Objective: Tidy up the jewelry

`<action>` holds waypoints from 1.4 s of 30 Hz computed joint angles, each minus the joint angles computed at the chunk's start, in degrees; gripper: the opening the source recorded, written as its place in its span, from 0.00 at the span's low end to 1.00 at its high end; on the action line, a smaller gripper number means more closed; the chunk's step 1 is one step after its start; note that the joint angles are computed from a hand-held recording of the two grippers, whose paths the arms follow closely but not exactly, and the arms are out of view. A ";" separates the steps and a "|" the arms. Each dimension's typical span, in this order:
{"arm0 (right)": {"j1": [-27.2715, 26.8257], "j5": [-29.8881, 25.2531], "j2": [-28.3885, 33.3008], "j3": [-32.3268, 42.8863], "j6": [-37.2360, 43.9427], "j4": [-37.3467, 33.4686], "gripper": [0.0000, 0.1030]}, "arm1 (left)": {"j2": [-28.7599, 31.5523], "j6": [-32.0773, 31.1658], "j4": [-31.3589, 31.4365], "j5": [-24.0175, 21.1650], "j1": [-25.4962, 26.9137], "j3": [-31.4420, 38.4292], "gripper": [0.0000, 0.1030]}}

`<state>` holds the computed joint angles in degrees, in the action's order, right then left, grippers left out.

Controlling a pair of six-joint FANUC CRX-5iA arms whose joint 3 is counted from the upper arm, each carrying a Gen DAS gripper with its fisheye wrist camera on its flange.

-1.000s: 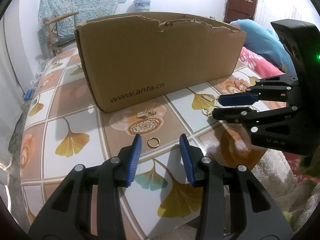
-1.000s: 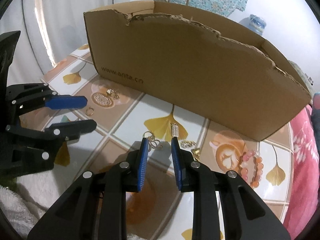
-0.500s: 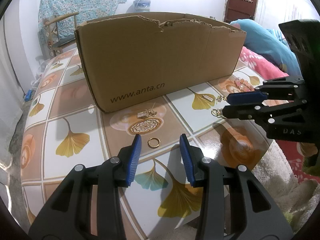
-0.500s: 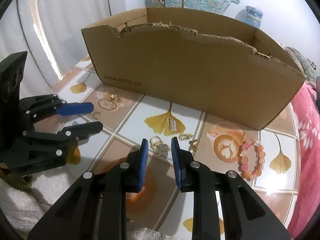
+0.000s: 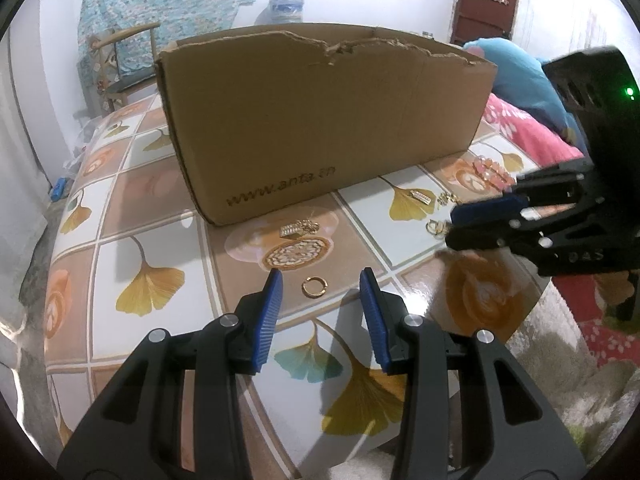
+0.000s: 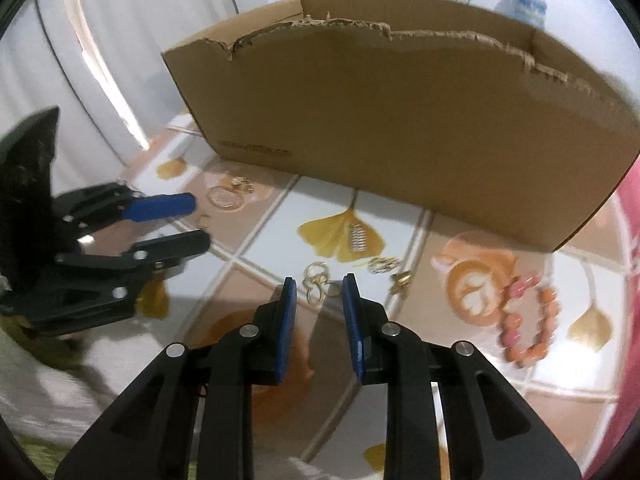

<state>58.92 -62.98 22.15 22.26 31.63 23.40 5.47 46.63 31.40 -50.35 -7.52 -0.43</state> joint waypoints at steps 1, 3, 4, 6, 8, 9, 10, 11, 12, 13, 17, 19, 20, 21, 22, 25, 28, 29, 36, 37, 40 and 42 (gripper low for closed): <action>-0.24 1.60 -0.70 -0.69 -0.18 -1.43 0.23 | -0.15 -0.30 0.94 0.20 0.15 -0.32 0.37; -0.60 4.44 -1.86 -1.98 -0.49 -3.66 0.23 | -0.44 -1.64 3.32 0.24 0.30 -1.01 0.37; -0.93 6.83 -2.87 -3.27 -0.86 -5.31 0.23 | -0.53 -2.32 4.21 0.11 0.38 -1.25 0.37; -1.40 10.77 -5.35 -6.25 -1.75 -7.80 0.23 | -0.53 -4.22 6.80 -0.81 0.20 -1.63 0.37; -1.24 12.30 -6.73 -8.50 -4.27 -6.69 0.23 | -0.24 -4.72 7.74 -1.91 -0.24 -1.37 0.37; -0.88 11.92 -7.24 -9.58 -6.41 -4.51 0.23 | 0.08 -4.80 8.23 -2.52 -0.58 -1.16 0.37; -0.47 11.32 -7.65 -10.60 -8.77 -1.99 0.23 | 0.38 -4.78 8.51 -2.90 -0.85 -0.94 0.37; -0.01 10.54 -8.20 -11.87 -11.63 1.02 0.23 | 0.89 -4.04 8.15 -3.31 -1.39 -0.29 0.37; 0.32 10.00 -8.78 -13.05 -14.19 3.49 0.23 | 1.49 -3.12 7.60 -3.77 -2.00 0.52 0.37; 0.57 9.34 -9.20 -13.97 -16.59 5.47 0.23 | 1.93 -2.29 6.99 -4.13 -2.50 1.10 0.37; 1.23 5.12 -9.20 -14.68 -19.93 9.17 0.23 | 4.61 2.47 3.87 -7.11 -4.50 5.03 0.36; 1.44 4.50 -9.62 -15.51 -20.94 10.23 0.23 | 4.78 3.46 2.30 -7.00 -5.25 5.73 0.36; 1.54 4.65 -9.86 -16.06 -21.62 10.80 0.23 | 4.83 3.50 1.66 -7.03 -5.56 6.03 0.36; 1.60 4.81 -10.06 -16.58 -22.26 11.47 0.23 | 4.86 3.98 0.83 -6.97 -5.82 6.37 0.36; 1.59 5.01 -10.17 -16.98 -22.63 11.93 0.23 | 4.88 4.29 0.38 -6.94 -5.94 6.57 0.36; 1.53 5.74 -10.72 -18.08 -23.62 12.71 0.23 | 5.21 5.86 -1.20 -6.97 -6.55 7.58 0.35; 1.16 6.62 -10.27 -18.10 -23.94 12.98 0.23 | 5.68 8.01 -4.54 -6.47 -7.66 9.22 0.29; 1.16 6.57 -9.54 -17.44 -23.88 13.11 0.23 | 5.84 8.52 -5.61 -6.31 -8.06 9.71 0.27; 1.03 7.08 -9.75 -18.23 -24.74 13.94 0.23 | 6.03 10.45 -11.59 -6.49 -9.56 12.14 0.19; 0.99 7.23 -9.96 -18.46 -24.86 13.93 0.23 | 6.08 10.69 -11.86 -6.69 -9.56 12.36 0.19; 1.10 7.35 -10.18 -18.85 -25.01 14.21 0.23 | 6.20 11.15 -12.44 -7.10 -9.65 12.84 0.17; 1.19 7.01 -10.09 -18.78 -24.75 14.38 0.23 | 6.27 11.30 -12.56 -7.17 -9.70 12.98 0.17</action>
